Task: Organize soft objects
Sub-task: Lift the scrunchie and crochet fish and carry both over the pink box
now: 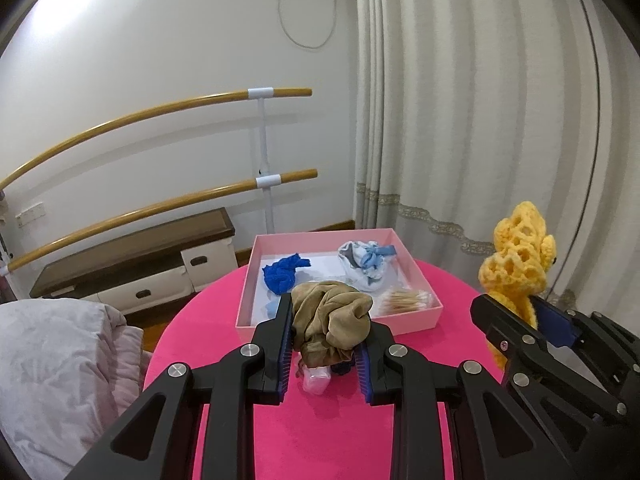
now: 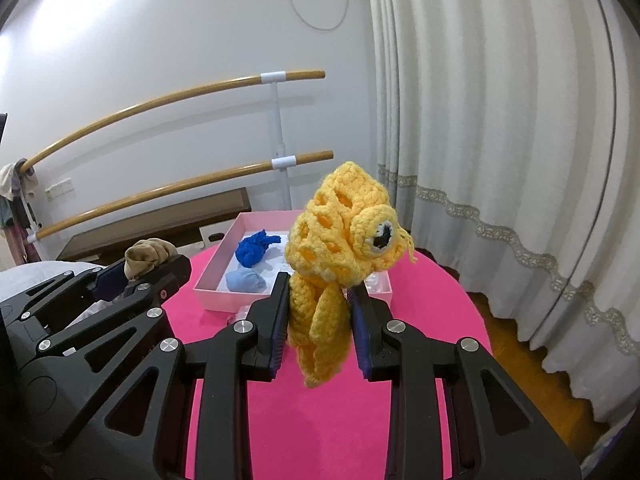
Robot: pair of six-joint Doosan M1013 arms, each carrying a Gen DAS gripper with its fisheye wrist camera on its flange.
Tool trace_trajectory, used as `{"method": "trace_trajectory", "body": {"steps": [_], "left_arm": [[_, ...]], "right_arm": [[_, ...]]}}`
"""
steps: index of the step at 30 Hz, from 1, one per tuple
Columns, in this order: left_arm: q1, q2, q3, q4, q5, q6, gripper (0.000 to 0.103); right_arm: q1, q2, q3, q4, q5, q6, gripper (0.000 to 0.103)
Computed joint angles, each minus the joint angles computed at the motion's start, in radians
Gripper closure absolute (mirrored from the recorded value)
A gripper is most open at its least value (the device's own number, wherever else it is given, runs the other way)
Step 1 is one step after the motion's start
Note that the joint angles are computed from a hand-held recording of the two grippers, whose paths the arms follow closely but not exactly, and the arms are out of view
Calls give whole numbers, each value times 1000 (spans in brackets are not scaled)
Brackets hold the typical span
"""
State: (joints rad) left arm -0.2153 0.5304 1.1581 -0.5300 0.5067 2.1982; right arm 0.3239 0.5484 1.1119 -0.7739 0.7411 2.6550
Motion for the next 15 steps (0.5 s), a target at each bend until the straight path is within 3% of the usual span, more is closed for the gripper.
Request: {"method": "trace_trajectory", "body": {"steps": [15], "left_arm": [[-10,15,-23,58,7,-58,79]], "right_arm": [[-6,8,-9,23,-2,-9,77]]}}
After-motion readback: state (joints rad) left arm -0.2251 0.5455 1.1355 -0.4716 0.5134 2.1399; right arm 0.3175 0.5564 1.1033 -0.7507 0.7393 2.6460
